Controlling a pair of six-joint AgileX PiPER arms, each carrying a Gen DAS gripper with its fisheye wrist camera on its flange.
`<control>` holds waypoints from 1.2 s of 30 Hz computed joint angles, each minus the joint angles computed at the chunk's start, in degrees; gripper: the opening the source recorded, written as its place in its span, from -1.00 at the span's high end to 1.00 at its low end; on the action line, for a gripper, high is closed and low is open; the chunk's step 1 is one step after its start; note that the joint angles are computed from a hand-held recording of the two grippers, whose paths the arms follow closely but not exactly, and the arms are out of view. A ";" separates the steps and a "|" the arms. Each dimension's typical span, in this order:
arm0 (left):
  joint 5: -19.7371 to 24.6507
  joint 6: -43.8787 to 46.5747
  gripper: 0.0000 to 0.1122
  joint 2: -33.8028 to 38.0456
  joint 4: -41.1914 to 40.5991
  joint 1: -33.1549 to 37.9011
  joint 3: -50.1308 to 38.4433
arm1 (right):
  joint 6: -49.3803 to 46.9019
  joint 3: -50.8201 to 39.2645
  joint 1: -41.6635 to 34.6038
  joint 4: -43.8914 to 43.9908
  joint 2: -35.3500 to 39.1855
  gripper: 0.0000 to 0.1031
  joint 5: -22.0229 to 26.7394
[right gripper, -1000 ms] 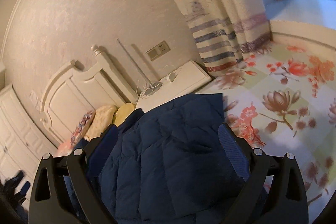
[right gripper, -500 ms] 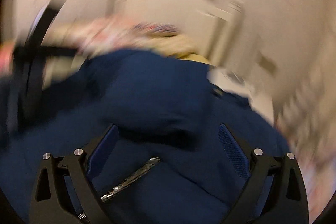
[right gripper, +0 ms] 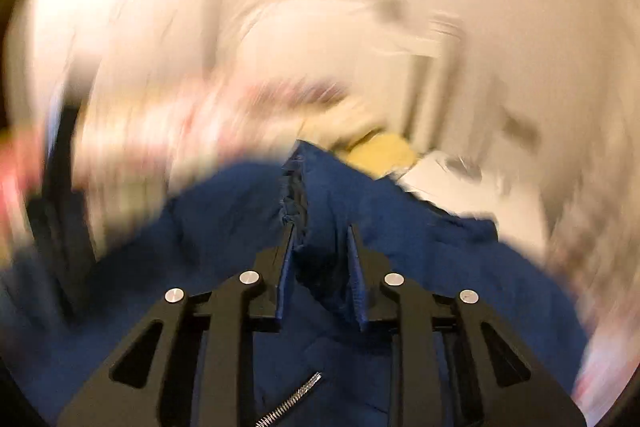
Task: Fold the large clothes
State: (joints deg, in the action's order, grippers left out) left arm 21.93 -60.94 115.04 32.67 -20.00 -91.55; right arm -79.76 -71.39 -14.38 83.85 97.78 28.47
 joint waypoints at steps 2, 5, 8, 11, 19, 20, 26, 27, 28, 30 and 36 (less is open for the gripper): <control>-0.05 0.61 -0.38 -0.19 0.90 -0.75 0.00 | 10.26 -0.88 -10.52 5.84 2.64 0.56 8.19; -0.17 2.75 -0.43 -0.13 1.80 -2.25 -0.41 | 25.97 -3.58 -16.84 -2.59 6.81 0.55 8.33; 0.08 3.73 -0.45 0.09 3.24 -3.45 -0.87 | 33.47 -5.59 -19.23 -9.40 10.82 0.50 12.49; 0.28 4.01 -0.49 0.29 4.04 -3.98 -1.05 | 29.16 -4.57 -18.82 -6.11 11.93 -0.10 14.46; 0.24 4.39 -0.50 0.47 3.37 -3.75 -1.12 | 45.30 -11.15 -12.44 -25.50 12.12 -0.65 11.04; 0.25 4.28 -0.50 0.49 3.88 -3.88 -1.11 | 47.84 -12.68 -11.92 -27.42 13.53 -0.63 11.02; -0.52 6.43 -0.51 0.59 2.02 -3.52 -1.03 | 40.28 -12.14 -10.92 -21.52 14.02 0.31 7.66; -0.82 6.80 -0.51 0.55 1.20 -3.22 -0.92 | 34.85 -8.90 -10.52 -18.20 11.10 0.38 5.62; -1.11 6.95 -0.51 0.49 0.62 -2.94 -0.80 | 30.64 -6.27 -10.20 -15.34 8.55 0.41 4.20; -1.40 6.47 -0.51 0.26 0.58 -2.70 -0.50 | 22.09 -0.86 -10.65 -8.50 3.01 0.44 3.23; -0.64 5.22 -0.54 0.24 2.84 -3.46 -0.76 | 30.56 1.93 -12.90 -17.53 0.14 0.43 5.03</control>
State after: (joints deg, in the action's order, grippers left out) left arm 21.29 -55.72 115.28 35.51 -23.45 -92.31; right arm -49.20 -69.46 -27.29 66.32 97.91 33.50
